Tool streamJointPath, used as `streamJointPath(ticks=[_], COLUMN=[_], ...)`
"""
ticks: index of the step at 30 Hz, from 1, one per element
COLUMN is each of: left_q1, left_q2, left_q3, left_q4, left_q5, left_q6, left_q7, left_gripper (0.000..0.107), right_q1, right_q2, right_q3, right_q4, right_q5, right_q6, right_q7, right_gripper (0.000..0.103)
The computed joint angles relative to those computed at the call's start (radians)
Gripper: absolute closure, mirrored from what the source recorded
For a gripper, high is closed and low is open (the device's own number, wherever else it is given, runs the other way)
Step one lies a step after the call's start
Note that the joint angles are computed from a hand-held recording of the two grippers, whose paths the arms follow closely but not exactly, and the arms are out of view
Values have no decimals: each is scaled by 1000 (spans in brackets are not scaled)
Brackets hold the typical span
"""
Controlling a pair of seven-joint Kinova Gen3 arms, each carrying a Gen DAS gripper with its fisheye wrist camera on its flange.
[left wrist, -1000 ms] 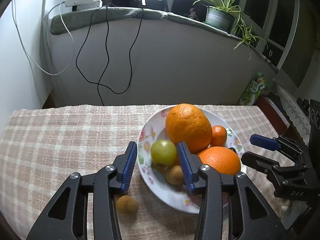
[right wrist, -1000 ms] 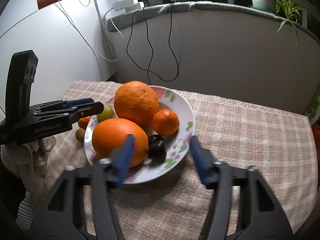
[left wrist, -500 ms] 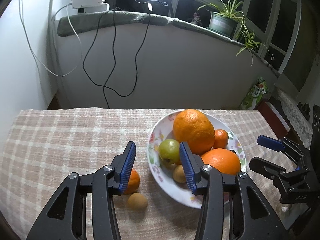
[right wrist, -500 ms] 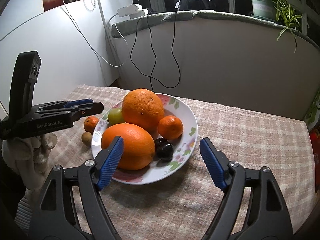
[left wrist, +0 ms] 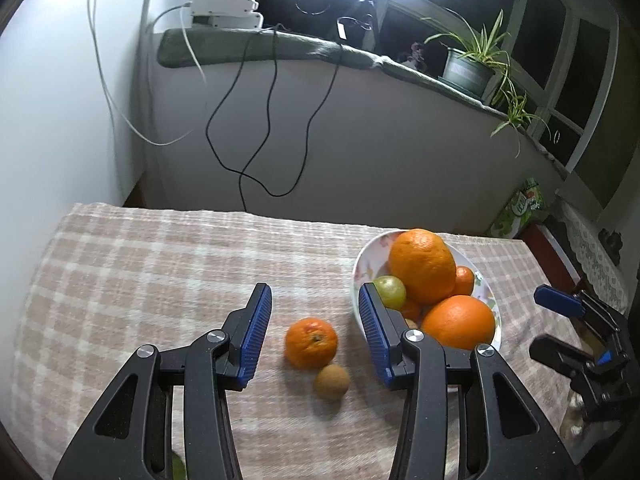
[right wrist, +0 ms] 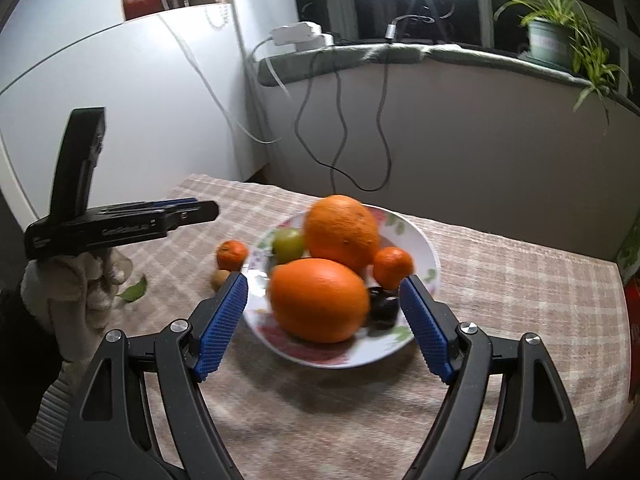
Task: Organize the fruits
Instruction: 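Move both open grippers toward the last tangerine and kiwi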
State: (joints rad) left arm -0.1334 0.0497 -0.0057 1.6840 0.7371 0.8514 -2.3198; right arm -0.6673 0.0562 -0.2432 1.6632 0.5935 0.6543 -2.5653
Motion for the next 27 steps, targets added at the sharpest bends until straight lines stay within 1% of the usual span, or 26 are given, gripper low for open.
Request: streamJointPath(ticks=[4,9,13,16,18,19,20,21,23,25,27], left_q1=[-14,-30,-36,-41,-48,-52,-57,-60,-70,-75,-84], left_q2=[1,5,12,18,26,31,34,36,41,47,56], left_q3=[-10,-17,-16,-16,-17,-17,-16,-15,-13,-11,-12], left_q4=[0,1,-1,-5,-8,-9,-8,-7,-4,-3,-7], left_q5=[10,19,11,1,3,6,13,17,36,45,59], left_q6=[14,37,50,59,70,76,83,86,102,113,131], left_q7=[-13,-32,-37,-26,-23,-21,-27,-32,-61,-77,-84], left_gripper=[64,64,64,64,64,64,64,64,64,64,64], right_q1=[-22,-51,-68,-79,-83,-91,-93,-90,-94,-122,-145], right_q2=[10,21,34,54,79,88,99,113,139,164,187], right_q3=[-11,-16,-14,-12,-10,-4,0,1,13,36,54], right_q4=[-16,-19,-18,-35,-57,-63,-70,-78,-95,-117,-140], right_q5=[9,-2,-35,-72,-122,-132,-154,-187,-231,-229,-224], right_q6=[-1,-35,-78,-89,-85,-84,-88,-92,-95,-80,-58], right_q7=[2,-10,-10,23,63,66,77,94,111,97,89], right_gripper=[22,22,23,34,43,46,53,57,57,58,62])
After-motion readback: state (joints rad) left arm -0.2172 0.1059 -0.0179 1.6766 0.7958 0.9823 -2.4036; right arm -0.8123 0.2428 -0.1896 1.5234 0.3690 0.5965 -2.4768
